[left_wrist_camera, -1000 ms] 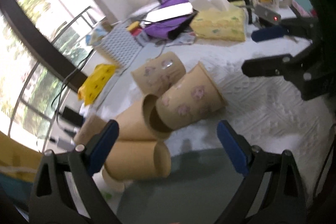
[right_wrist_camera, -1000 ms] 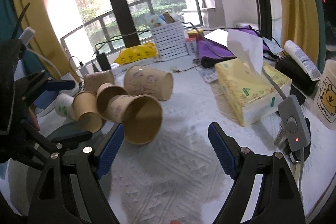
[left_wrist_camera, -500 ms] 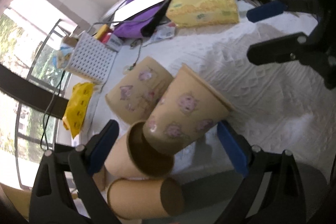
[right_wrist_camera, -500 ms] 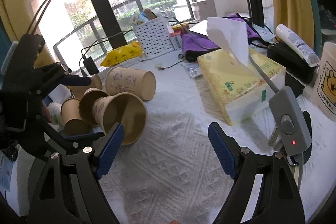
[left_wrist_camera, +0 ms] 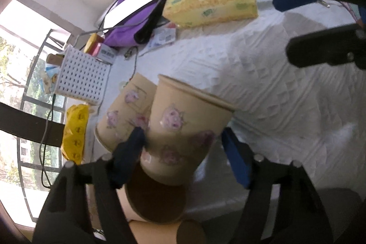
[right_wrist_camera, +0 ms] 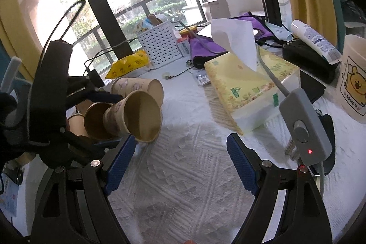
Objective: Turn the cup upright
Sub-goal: 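Grasp a tan paper cup by its base with the left gripper and lift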
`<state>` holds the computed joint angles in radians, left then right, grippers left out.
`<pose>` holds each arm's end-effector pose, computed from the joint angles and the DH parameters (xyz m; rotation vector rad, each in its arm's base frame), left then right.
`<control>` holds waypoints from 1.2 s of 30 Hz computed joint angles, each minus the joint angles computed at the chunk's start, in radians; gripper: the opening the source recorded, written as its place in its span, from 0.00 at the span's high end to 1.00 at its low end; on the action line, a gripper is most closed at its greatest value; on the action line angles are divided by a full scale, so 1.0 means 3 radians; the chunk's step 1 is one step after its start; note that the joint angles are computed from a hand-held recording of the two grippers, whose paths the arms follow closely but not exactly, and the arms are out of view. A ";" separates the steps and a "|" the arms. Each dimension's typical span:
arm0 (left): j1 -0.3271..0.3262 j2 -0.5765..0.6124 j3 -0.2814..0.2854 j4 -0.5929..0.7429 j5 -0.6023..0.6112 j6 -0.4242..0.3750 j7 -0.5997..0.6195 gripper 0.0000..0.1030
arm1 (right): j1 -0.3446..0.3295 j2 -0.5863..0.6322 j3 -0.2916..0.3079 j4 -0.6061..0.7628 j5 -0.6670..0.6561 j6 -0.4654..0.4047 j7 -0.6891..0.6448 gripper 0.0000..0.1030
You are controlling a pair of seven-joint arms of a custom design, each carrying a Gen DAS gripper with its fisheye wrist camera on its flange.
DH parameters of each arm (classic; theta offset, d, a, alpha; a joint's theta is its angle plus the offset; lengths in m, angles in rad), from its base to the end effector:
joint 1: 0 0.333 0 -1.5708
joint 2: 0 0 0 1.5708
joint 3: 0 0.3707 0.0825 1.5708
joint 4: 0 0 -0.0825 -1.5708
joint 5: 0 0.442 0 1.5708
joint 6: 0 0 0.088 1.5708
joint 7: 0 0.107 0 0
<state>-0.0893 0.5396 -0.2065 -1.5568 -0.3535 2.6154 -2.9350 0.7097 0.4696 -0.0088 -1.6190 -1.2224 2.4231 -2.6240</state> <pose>0.7885 -0.1988 0.4142 0.2398 2.5886 -0.4979 0.6024 0.5046 0.4094 -1.1205 1.9783 -0.7400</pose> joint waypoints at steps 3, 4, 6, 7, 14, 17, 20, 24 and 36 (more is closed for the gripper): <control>0.0005 -0.0011 0.0002 0.0030 -0.0016 -0.0072 -0.0058 0.35 | 0.0015 -0.0013 0.0000 -0.0007 -0.0006 -0.0038 0.0002 0.18; 0.0012 -0.0021 -0.0003 0.0028 -0.0029 -0.0081 -0.0065 0.35 | 0.0021 -0.0023 0.0001 -0.0015 -0.0012 -0.0051 0.0011 0.18; 0.0029 -0.0049 -0.0009 0.0014 -0.0062 -0.0097 -0.0085 0.35 | 0.0030 -0.0039 0.0004 -0.0026 -0.0034 -0.0073 0.0026 0.18; 0.0035 -0.0066 -0.0006 0.0008 -0.0074 -0.0114 -0.0107 0.35 | 0.0035 -0.0044 0.0008 -0.0026 -0.0044 -0.0087 0.0026 0.18; 0.0132 -0.0253 -0.0002 -0.0086 -0.0256 -0.0328 -0.0295 0.36 | 0.0074 -0.0077 0.0040 -0.0021 -0.0129 -0.0162 0.0034 0.18; 0.0226 -0.0385 -0.0015 -0.0186 -0.0458 -0.0419 -0.0392 0.36 | 0.0091 -0.0075 0.0054 0.0010 -0.0156 -0.0183 0.0001 0.18; 0.0310 -0.0518 -0.0008 -0.0318 -0.0675 -0.0460 -0.0484 0.36 | 0.0113 -0.0065 0.0069 0.0053 -0.0169 -0.0193 -0.0061 0.18; 0.0466 -0.0720 0.0021 -0.0545 -0.1052 -0.0550 -0.0607 0.36 | 0.0135 -0.0039 0.0082 0.0116 -0.0169 -0.0130 -0.0150 0.18; 0.0804 -0.1206 0.0215 -0.1257 -0.2510 -0.0655 -0.0401 0.36 | 0.0215 0.0328 -0.0005 0.0684 -0.0033 0.0603 -0.0591 0.18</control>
<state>0.1520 0.1779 -0.1419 -1.9339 -1.1064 2.4190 -3.0554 0.7742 0.5679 -0.0102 -1.4139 -1.2323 2.6041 -2.8014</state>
